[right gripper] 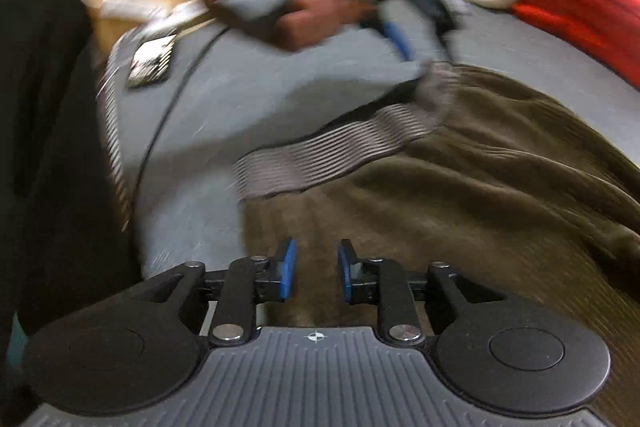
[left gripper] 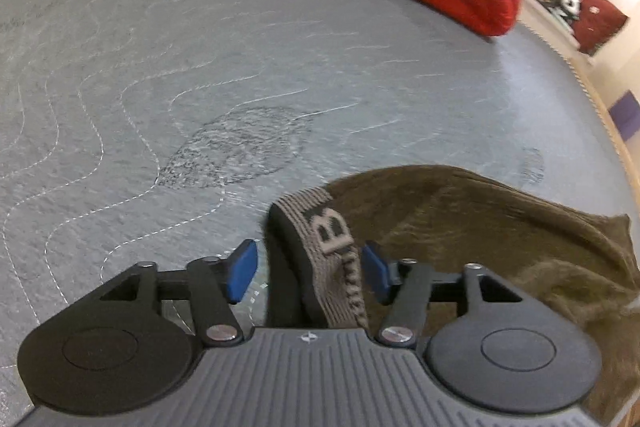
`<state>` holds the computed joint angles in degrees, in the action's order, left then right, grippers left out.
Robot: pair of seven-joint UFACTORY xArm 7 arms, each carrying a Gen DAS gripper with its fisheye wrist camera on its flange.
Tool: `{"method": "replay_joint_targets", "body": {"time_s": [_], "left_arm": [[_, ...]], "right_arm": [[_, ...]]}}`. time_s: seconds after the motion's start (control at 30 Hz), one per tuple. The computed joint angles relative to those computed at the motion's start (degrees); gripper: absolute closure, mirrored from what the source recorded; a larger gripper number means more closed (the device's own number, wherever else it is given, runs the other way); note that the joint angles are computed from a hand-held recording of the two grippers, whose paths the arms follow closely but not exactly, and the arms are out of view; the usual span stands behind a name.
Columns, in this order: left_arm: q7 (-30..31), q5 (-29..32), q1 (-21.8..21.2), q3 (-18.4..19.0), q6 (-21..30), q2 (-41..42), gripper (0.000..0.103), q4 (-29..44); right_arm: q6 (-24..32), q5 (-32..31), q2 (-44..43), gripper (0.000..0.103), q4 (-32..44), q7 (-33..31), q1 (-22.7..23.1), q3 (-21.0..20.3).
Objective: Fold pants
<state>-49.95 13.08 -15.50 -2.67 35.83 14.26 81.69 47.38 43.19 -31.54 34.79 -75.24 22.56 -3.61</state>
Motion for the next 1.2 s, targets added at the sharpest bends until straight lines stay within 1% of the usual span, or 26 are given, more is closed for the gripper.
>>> {"method": "replay_joint_targets", "body": {"time_s": [0.03,0.07,0.13,0.23,0.27,0.33,0.37,0.43,0.47,0.5,0.53,0.57,0.6,0.63,0.73,0.77,0.83,0.9,0.97,1.0,1.03,1.07,1.1,1.13,1.17,1.2], "left_arm": [[0.5,-1.7,0.6,-0.3,-0.4,0.5,0.036,0.2],[1.2,-4.0,1.3,-0.7,-1.0,1.0,0.034,0.3],[1.9,-6.1,1.8,-0.8,-1.1,2.4,0.031,1.3],[3.2,-6.1,1.2,-0.7,1.5,4.9,0.029,4.1],[3.8,-6.0,0.9,-0.7,2.2,5.8,0.028,5.1],[3.9,-4.5,0.1,0.0,2.8,6.8,0.026,6.2],[4.0,-4.5,0.0,0.1,2.5,7.0,0.026,6.3],[3.6,-5.0,0.0,0.3,2.1,7.0,0.027,6.1],[3.5,-5.3,0.1,0.3,2.0,6.7,0.030,5.8],[4.3,-6.1,0.5,-0.1,1.7,6.5,0.040,5.5],[4.4,-6.1,0.4,0.0,1.5,6.1,0.052,5.3],[4.6,-5.9,0.3,0.0,1.3,5.7,0.057,5.0],[4.9,-5.8,0.4,0.0,0.6,5.0,0.066,4.3],[4.9,-5.1,0.2,0.2,0.2,4.2,0.070,3.7],[4.9,-2.6,-0.5,0.5,-0.9,1.4,0.075,2.3],[4.3,-2.0,-0.6,0.6,-1.9,0.2,0.075,1.4],[2.7,-0.3,-0.5,0.8,-4.5,-2.8,0.076,-1.3],[1.0,0.6,0.0,0.6,-5.4,-5.6,0.077,-3.7],[-1.7,2.8,0.2,0.5,-3.3,-7.6,0.077,-5.1],[-2.7,3.5,0.5,0.3,-1.9,-8.3,0.077,-5.3],[-3.3,3.7,0.9,0.1,-0.7,-9.0,0.077,-5.9],[-2.6,3.2,1.4,-0.3,0.1,-9.3,0.076,-6.2],[-1.0,2.2,1.8,-0.8,0.9,-9.4,0.072,-6.2],[0.5,0.9,2.1,-1.2,3.0,-9.2,0.070,-5.6],[0.4,1.3,3.5,-3.0,6.2,-8.5,0.068,-4.1],[-1.4,4.0,2.5,-2.4,8.5,-8.6,0.068,-3.2]], "right_arm": [[1.0,-0.9,-0.4,0.063,-0.4,-1.0,0.2,0.0],[1.5,-2.2,-0.7,0.057,-0.7,-1.9,0.2,0.4],[0.3,-3.4,-0.9,0.057,-1.9,-4.2,0.5,0.9],[-1.2,-4.1,-2.7,0.056,-3.8,-8.6,1.7,0.6],[-0.9,-4.8,-3.1,0.057,-3.9,-8.8,1.8,0.7],[2.2,-6.6,-3.2,0.057,-2.9,-6.4,1.2,0.8],[2.6,-6.8,-3.3,0.057,-2.8,-5.5,1.0,0.8],[2.3,-6.9,-3.9,0.064,-3.2,-5.8,1.2,0.9],[1.3,-6.9,-4.2,0.075,-3.6,-6.1,1.4,1.1],[-0.3,-6.7,-3.8,0.081,-3.8,-6.1,1.6,1.5],[-0.6,-6.7,-3.3,0.083,-3.4,-5.5,1.7,1.4],[0.1,-6.5,-2.4,0.092,-2.8,-4.9,1.8,0.9],[0.7,-6.3,-2.0,0.093,-2.3,-4.3,1.8,0.6],[1.9,-6.3,-1.8,0.094,-1.6,-3.7,1.6,0.3],[4.1,-4.7,-3.3,0.095,-1.3,-4.7,1.6,-1.0],[4.8,-4.1,-4.6,0.096,-1.6,-5.5,1.8,-1.3],[4.3,-3.0,-7.4,0.096,-2.7,-6.6,2.1,-1.0],[4.7,-2.2,-9.1,0.096,-2.9,-5.1,2.3,-0.8],[5.9,-1.1,-9.6,0.096,-2.6,-5.6,3.5,-1.5],[7.6,-0.9,-10.3,0.096,-2.5,-6.4,4.0,-2.2],[9.4,-0.5,-11.3,0.096,-2.6,-7.2,4.4,-2.9],[10.2,0.2,-11.9,0.096,-2.9,-7.8,4.7,-3.1],[10.2,0.7,-13.0,0.096,-3.7,-8.3,4.6,-2.7],[8.6,0.9,-13.8,0.096,-4.7,-8.4,4.3,-1.7],[7.1,0.5,-14.0,0.094,-5.5,-7.6,3.6,-0.5],[6.9,-0.8,-13.4,0.092,-5.5,-5.6,2.9,0.4]]}}
